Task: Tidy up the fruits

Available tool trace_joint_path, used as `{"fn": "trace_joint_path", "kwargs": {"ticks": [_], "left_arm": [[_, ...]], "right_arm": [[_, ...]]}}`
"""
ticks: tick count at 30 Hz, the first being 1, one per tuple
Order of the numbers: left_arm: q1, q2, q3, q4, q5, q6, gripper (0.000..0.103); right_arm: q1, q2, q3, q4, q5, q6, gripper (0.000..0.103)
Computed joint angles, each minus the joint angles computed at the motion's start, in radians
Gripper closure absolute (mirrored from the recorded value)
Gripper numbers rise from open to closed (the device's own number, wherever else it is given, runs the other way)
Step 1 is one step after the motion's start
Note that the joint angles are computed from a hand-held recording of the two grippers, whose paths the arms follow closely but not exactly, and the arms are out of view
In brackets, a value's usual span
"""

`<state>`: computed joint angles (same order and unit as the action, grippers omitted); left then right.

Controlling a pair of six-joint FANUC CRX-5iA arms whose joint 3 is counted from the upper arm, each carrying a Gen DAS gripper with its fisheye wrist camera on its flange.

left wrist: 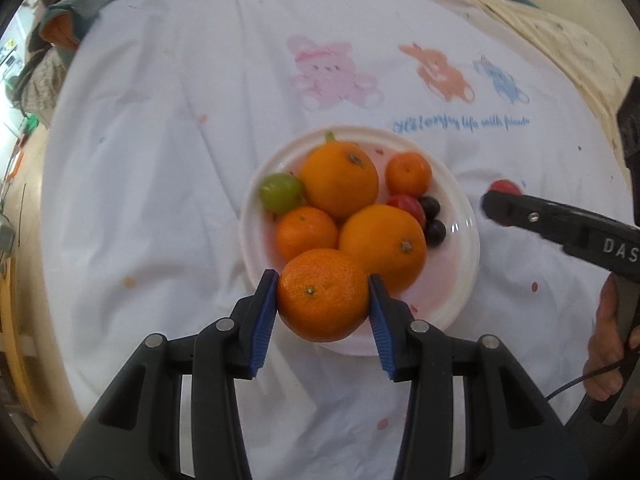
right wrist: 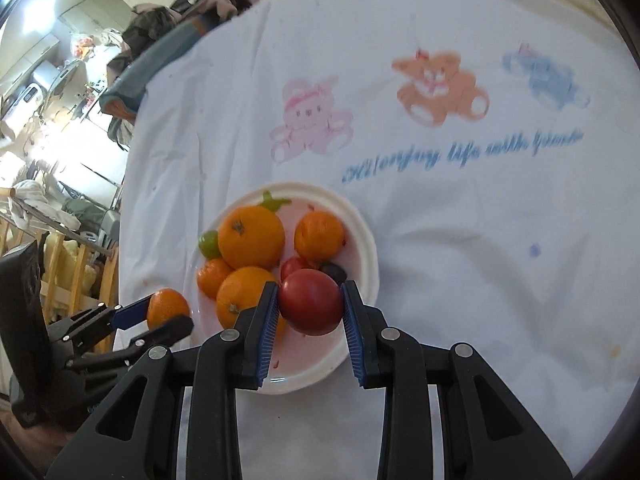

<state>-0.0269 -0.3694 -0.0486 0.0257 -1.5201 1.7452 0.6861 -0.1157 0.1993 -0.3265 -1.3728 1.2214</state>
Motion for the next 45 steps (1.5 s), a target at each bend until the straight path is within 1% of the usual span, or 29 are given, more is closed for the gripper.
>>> {"fn": "trace_joint_path", "kwargs": {"ticks": [3,6,9,11,14,15,16,17,18,19,21,22,24,26,29,31,33,34,36,37,39,41,42,43,45], "left_arm": [[-0.007,0.007,-0.008,-0.007,-0.016,0.01,0.063],[-0.018,0.012,-0.011,-0.02,-0.016,0.002,0.062],[0.021,0.013,-0.028,0.027,-0.021,0.001,0.062],[0.036,0.012,-0.037,0.053,-0.015,-0.007,0.062],[0.011,0.025,-0.018,0.017,-0.027,0.003,0.062],[0.013,0.025,-0.017,0.016,-0.029,0.005,0.055],[0.017,0.024,-0.018,0.019,-0.029,0.009,0.043],[0.021,0.019,-0.02,0.022,-0.026,0.015,0.036],[0.024,0.013,-0.021,0.022,-0.022,0.023,0.025],[0.029,0.007,-0.021,0.023,-0.017,0.029,0.021],[0.041,-0.004,-0.022,0.033,-0.011,0.028,0.019],[0.046,-0.008,-0.02,0.034,-0.012,0.029,0.019],[0.057,-0.027,-0.017,0.031,-0.001,0.039,0.019],[0.057,-0.051,-0.001,0.002,0.004,0.066,0.019],[0.045,-0.08,0.028,-0.057,0.003,0.103,0.019],[0.039,-0.094,0.052,-0.097,-0.026,0.129,0.019],[0.066,-0.125,0.05,-0.083,-0.034,0.128,0.018],[0.07,-0.138,0.055,-0.081,-0.042,0.124,0.014],[0.053,-0.157,0.072,-0.096,-0.057,0.115,0.008],[0.036,-0.166,0.081,-0.111,-0.062,0.118,0.008],[-0.02,-0.188,0.1,-0.161,-0.063,0.14,0.008],[-0.083,-0.209,0.113,-0.22,-0.065,0.175,0.004],[-0.107,-0.216,0.119,-0.243,-0.07,0.191,0.0],[-0.129,-0.224,0.124,-0.266,-0.074,0.211,0.0],[-0.111,-0.253,0.11,-0.248,-0.053,0.216,0.0]], "right_arm": [[-0.021,0.021,-0.001,-0.06,-0.031,-0.007,0.07],[-0.015,0.026,-0.011,-0.071,-0.039,-0.01,0.07],[-0.021,0.026,-0.022,-0.09,-0.032,-0.019,0.07],[-0.025,0.031,-0.02,-0.101,-0.044,-0.028,0.07],[-0.032,0.032,-0.021,-0.12,-0.055,-0.028,0.068],[-0.036,0.03,-0.023,-0.126,-0.053,-0.03,0.067],[-0.041,0.026,-0.025,-0.133,-0.047,-0.033,0.066],[-0.045,0.022,-0.028,-0.138,-0.039,-0.038,0.059],[-0.052,0.022,-0.026,-0.148,-0.04,-0.037,0.053],[-0.062,0.019,-0.025,-0.164,-0.037,-0.035,0.047],[-0.068,0.013,-0.022,-0.174,-0.027,-0.031,0.042],[-0.066,0.01,-0.019,-0.17,-0.023,-0.03,0.034],[-0.051,-0.01,-0.026,-0.132,0.01,-0.039,0.028],[-0.039,-0.031,-0.028,-0.099,0.04,-0.047,0.016],[0.015,-0.074,-0.044,0.008,0.087,-0.087,0.007],[0.066,-0.106,-0.058,0.091,0.105,-0.125,0.004],[0.118,-0.14,-0.074,0.165,0.119,-0.165,0.003],[0.142,-0.159,-0.082,0.192,0.126,-0.179,0.003],[0.195,-0.194,-0.101,0.253,0.133,-0.208,0.003],[0.228,-0.215,-0.119,0.296,0.141,-0.233,0.001],[0.32,-0.251,-0.169,0.44,0.141,-0.324,0.0],[0.392,-0.271,-0.197,0.539,0.123,-0.372,0.0],[0.424,-0.282,-0.207,0.577,0.116,-0.388,0.0],[0.46,-0.294,-0.22,0.62,0.105,-0.404,0.0],[0.522,-0.321,-0.252,0.697,0.098,-0.441,0.0]]}}
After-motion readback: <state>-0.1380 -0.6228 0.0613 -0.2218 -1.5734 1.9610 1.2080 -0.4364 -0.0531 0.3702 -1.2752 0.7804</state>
